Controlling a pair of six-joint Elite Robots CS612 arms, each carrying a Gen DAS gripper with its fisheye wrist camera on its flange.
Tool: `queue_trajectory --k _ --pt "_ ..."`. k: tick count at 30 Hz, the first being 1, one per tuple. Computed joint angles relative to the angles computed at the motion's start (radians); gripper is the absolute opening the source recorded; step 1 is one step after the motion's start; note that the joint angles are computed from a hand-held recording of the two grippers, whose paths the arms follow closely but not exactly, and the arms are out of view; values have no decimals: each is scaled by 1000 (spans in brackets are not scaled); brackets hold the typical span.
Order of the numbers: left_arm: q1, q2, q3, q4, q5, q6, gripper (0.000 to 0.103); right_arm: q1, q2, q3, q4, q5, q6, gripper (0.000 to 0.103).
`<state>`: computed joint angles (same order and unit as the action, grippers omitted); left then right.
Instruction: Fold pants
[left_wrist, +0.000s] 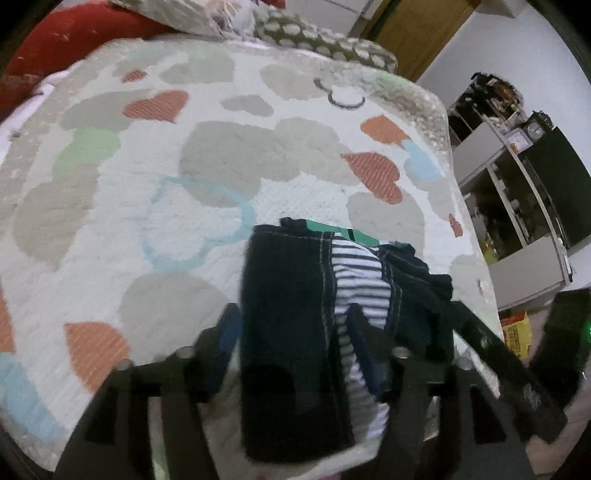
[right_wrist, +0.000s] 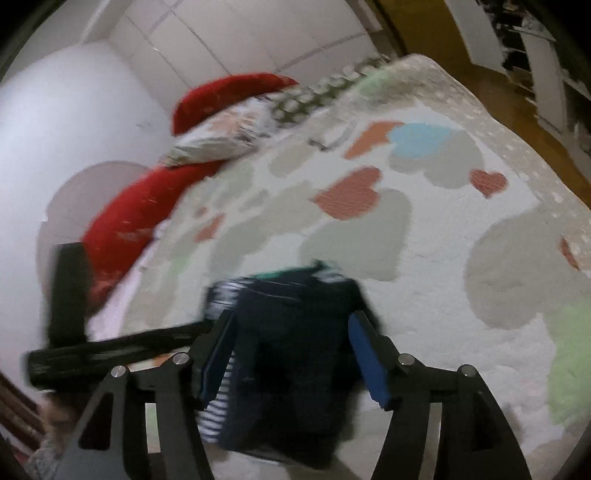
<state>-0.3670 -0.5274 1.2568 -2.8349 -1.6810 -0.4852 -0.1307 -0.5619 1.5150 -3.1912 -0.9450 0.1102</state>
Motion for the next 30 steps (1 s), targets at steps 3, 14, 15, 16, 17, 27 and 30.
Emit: queue_trajectory --k 3,14,15,16,17,27,30 --pt "-15 -43 78 -57 93 -10 71 -20 13 7 -42 29 94 67" --pt "-82 -107 253 -155 315 -32 74 -37 -23 144 -220 -45 226 68" --pt "-89 -112 265 -160 337 -27 74 -32 -29 154 -228 -59 213 68" --pt "-97 -117 278 -172 357 -24 74 -25 -36 163 -237 -72 197 68" --pt "-103 -122 292 -189 369 -21 74 -17 -45 173 -246 -88 174 68" --pt "-128 -142 352 -288 411 41 74 34 -83 209 -224 -214 56 69" --pt "-126 -143 350 -284 405 40 74 33 -84 207 -200 -224 64 69"
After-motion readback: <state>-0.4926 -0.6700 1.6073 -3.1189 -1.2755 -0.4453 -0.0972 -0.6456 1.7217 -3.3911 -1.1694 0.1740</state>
